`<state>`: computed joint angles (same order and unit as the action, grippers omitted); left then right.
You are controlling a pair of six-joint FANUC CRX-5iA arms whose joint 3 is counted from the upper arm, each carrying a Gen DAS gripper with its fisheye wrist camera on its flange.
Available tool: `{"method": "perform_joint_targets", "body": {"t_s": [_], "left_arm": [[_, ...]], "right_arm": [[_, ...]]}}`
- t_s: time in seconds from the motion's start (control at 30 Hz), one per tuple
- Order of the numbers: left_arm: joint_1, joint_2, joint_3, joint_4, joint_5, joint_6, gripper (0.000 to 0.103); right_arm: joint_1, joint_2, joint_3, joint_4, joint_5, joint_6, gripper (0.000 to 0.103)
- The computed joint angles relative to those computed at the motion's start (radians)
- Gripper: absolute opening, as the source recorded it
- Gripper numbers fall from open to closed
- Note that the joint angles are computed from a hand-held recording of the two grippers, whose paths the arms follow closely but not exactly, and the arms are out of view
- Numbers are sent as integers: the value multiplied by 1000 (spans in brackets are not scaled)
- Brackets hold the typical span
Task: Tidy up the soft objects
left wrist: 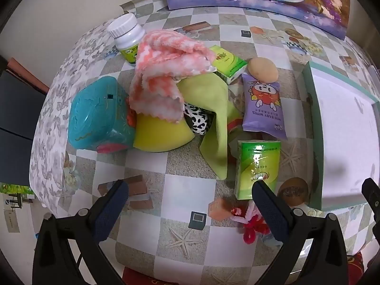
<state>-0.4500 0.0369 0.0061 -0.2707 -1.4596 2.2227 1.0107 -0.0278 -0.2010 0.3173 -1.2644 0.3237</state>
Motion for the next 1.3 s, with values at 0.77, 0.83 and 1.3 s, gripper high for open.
{"method": "perform_joint_targets", "body": {"t_s": [0.77,0.83,1.3], "left_arm": [[12,-2,-11,4,20,22,103],[12,-2,-12,5,23,26,103],[17,-2,-13,10,20,25,103]], "right_arm": [[-1,40,33,-25,-23,43,103],[-4,42,37,-29,-25,51,103],[-5,54,45,-38,-30,65,103]]}}
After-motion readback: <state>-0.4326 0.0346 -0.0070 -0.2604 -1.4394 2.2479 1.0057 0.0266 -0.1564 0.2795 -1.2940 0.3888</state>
